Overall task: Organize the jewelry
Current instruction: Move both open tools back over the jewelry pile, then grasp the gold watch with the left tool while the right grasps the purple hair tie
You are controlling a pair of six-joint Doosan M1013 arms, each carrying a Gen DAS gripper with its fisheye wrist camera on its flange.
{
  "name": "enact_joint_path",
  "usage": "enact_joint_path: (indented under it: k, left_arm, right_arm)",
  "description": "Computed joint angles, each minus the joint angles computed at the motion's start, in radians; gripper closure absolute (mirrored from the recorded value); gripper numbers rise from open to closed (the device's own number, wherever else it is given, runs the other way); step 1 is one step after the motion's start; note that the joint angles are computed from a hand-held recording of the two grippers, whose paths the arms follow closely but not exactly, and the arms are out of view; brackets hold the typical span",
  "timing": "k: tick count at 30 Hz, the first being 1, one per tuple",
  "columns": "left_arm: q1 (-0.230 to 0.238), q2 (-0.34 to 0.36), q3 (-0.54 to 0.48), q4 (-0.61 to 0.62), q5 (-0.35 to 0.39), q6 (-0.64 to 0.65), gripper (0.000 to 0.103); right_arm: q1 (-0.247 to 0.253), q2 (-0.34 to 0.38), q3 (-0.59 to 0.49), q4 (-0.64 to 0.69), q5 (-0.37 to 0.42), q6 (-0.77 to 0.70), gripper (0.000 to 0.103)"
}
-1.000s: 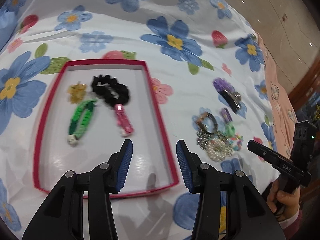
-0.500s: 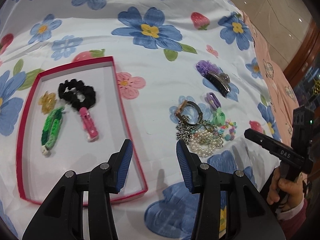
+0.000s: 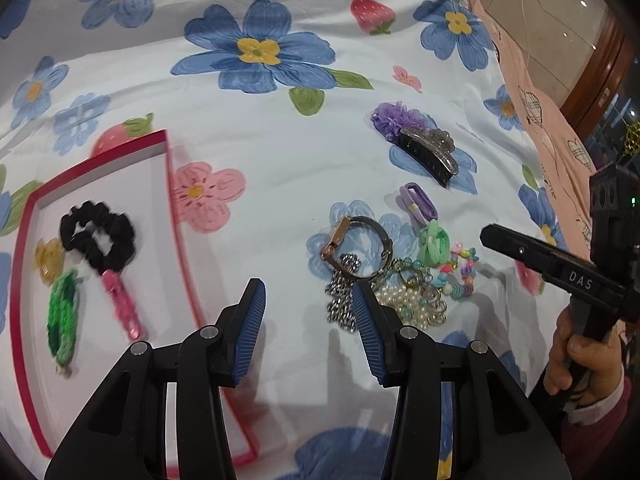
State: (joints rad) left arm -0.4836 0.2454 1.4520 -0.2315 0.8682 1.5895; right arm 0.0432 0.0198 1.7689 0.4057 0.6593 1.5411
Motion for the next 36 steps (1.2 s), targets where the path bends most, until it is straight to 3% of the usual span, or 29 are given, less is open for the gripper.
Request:
enact_joint_path:
  k: [6, 11, 15, 17, 19, 21, 25, 36]
  left_arm:
    - [-0.013, 0.051, -0.052, 0.010, 0.032, 0.027, 0.059]
    - [-0.014, 0.090, -0.089, -0.003, 0.058, 0.043, 0.059]
    - [-0.020, 0.116, -0.112, -0.002, 0.074, 0.051, 0.060]
    - [-0.024, 0.125, -0.118, -0.003, 0.072, 0.053, 0.065]
    - [-0.025, 0.137, -0.129, -0.011, 0.081, 0.057, 0.083]
    - [-0.026, 0.147, -0.137, -0.008, 0.088, 0.060, 0.090]
    - [-0.028, 0.143, -0.130, -0.001, 0.072, 0.068, 0.097]
    - [0.010, 0.071, -0.065, -0.058, -0.009, 0.047, 0.097]
  right_arm:
    - [-0.005, 0.044, -0.038, -0.019, 0.017, 0.002, 0.061]
    - [-0.008, 0.087, -0.071, -0.041, 0.036, 0.015, 0.071]
    - [-0.011, 0.114, -0.093, -0.051, 0.053, 0.023, 0.073]
    - [-0.011, 0.125, -0.102, -0.052, 0.060, 0.021, 0.073]
    - [-0.009, 0.134, -0.109, -0.059, 0.066, 0.020, 0.074]
    - [-0.005, 0.143, -0.115, -0.079, 0.071, 0.029, 0.078]
    - [0.003, 0.150, -0.120, -0.117, 0.071, 0.050, 0.096]
    - [0.006, 0.097, -0.095, -0.032, -0.001, -0.001, 0.097]
